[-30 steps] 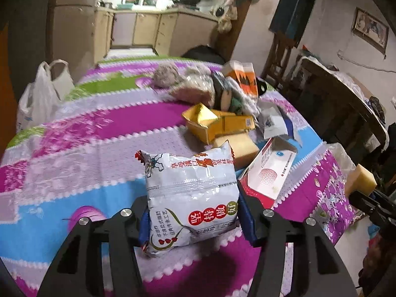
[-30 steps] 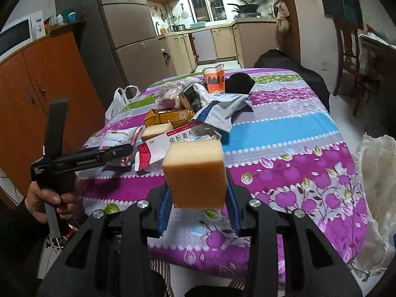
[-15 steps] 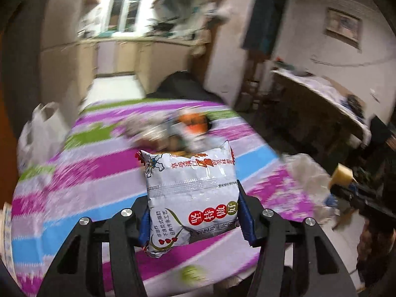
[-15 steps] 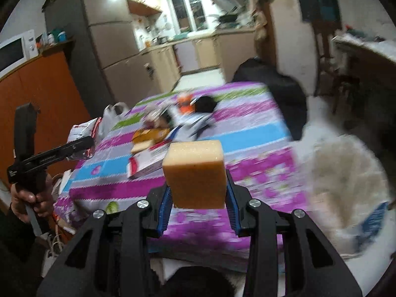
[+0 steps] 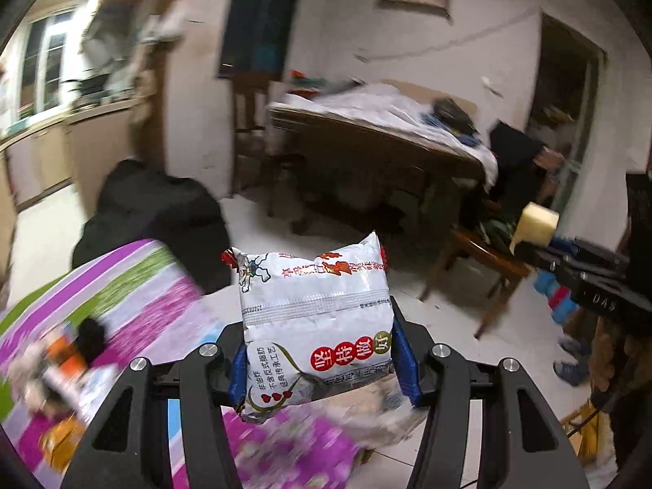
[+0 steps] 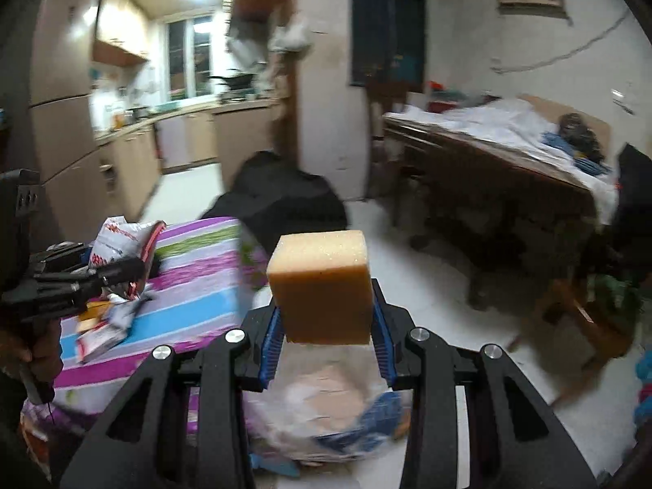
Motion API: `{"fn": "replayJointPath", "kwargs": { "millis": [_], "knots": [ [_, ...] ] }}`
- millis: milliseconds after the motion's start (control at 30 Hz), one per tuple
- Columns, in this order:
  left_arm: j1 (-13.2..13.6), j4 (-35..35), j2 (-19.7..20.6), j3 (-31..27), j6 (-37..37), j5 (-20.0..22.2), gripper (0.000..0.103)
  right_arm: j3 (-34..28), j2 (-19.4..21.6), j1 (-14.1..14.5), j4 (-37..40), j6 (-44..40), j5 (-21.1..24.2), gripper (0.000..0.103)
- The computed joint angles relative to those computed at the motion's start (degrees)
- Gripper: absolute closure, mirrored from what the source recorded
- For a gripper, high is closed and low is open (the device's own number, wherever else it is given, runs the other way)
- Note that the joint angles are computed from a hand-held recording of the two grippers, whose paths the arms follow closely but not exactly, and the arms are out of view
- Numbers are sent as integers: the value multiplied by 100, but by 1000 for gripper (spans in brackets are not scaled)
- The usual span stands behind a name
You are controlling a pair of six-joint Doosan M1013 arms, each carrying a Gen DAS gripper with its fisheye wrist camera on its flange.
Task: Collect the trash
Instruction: 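Carry the sponge and snack bag in both grippers over the white trash bin, then open both grippers to drop the sponge and snack bag into the bin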
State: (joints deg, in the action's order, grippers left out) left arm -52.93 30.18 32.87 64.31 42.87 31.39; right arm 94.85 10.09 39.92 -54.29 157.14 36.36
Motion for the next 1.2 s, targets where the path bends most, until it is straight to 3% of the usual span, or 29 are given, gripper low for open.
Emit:
{"fn": "replayJointPath", "kwargs": {
  "millis": [167,333,600,800,933,1100,1200],
  "knots": [
    [41,-1196,943,-1438,1550,638,46,36,-14,-276,-16,62,268,66],
    [82,-1827,1724,-2456,2442,1425,46,-18,206,-592,1145,-820,92,66],
    [215,-2402,2232,-2935,3142,2115,46,-164,571,-733,2593,-2117,265,67],
    [289,-2575,2395,-2981,3362,2464,46,-626,939,-937,4117,-3692,885,66],
    [339,-2739,2583,-3324,3586,2917,46,-1037,1213,-1059,5011,-4503,1483,66],
    [402,-2876,2778,-3757,3859,3480,46,-1576,1610,-1133,5504,-5000,2384,66],
    [433,-2983,2883,-3995,4023,3734,46,-1780,1752,-1119,5562,-5098,2676,66]
  ]
}}
